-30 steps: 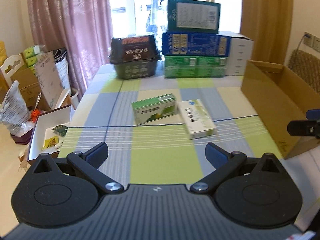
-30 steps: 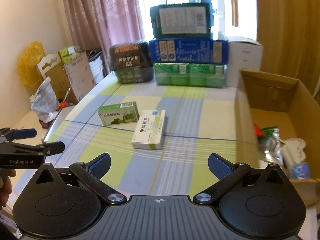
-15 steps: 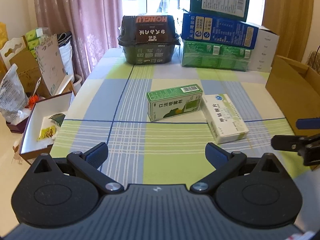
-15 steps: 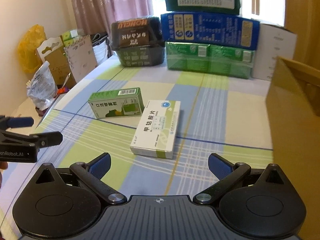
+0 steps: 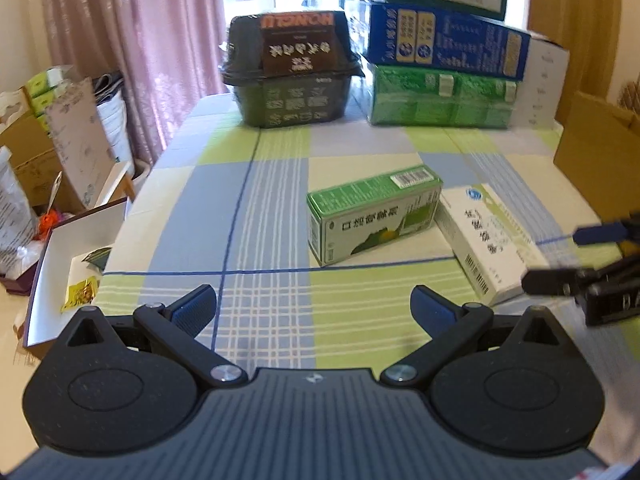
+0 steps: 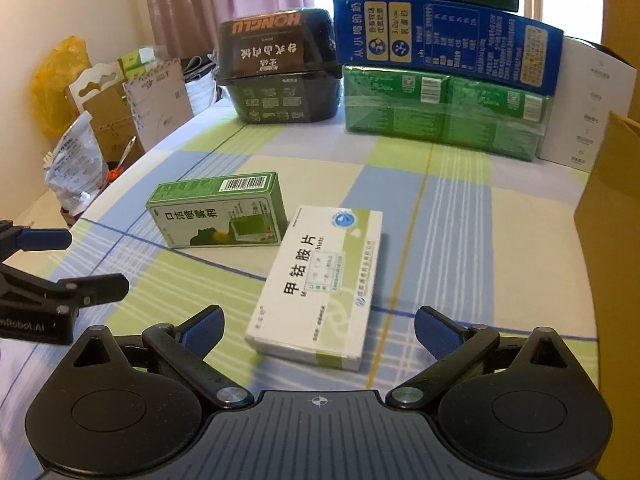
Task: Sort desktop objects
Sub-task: 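Grasp the white medicine box with the right gripper while the left gripper grasps the green box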
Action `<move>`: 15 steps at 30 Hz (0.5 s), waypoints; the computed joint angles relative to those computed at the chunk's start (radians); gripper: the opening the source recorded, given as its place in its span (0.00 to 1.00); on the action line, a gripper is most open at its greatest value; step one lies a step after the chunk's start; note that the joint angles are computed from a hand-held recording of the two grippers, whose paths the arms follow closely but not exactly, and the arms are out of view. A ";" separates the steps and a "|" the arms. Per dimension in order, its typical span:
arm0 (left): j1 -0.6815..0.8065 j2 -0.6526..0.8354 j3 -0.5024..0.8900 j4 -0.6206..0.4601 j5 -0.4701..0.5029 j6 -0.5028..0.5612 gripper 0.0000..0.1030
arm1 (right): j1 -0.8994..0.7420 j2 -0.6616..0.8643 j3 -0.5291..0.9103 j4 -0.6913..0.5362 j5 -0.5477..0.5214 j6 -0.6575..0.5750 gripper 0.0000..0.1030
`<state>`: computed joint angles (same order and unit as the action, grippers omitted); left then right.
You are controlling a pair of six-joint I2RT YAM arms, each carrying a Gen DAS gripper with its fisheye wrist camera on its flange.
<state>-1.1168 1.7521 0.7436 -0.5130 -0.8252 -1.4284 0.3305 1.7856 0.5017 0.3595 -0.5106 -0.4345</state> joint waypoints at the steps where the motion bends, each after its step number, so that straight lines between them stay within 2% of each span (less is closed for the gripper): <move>1: 0.005 0.010 0.000 0.013 0.002 0.018 0.99 | 0.014 0.011 0.000 0.020 0.011 0.003 0.94; 11: 0.053 0.001 -0.046 0.120 -0.004 0.090 0.99 | 0.103 0.112 -0.002 0.172 0.132 0.066 0.83; 15: 0.067 0.010 -0.047 0.135 -0.001 0.102 0.99 | 0.123 0.134 0.005 0.193 0.159 0.093 0.74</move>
<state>-1.0494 1.7620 0.6963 -0.3778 -0.8259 -1.3262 0.4531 1.9193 0.5067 0.5522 -0.3514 -0.3411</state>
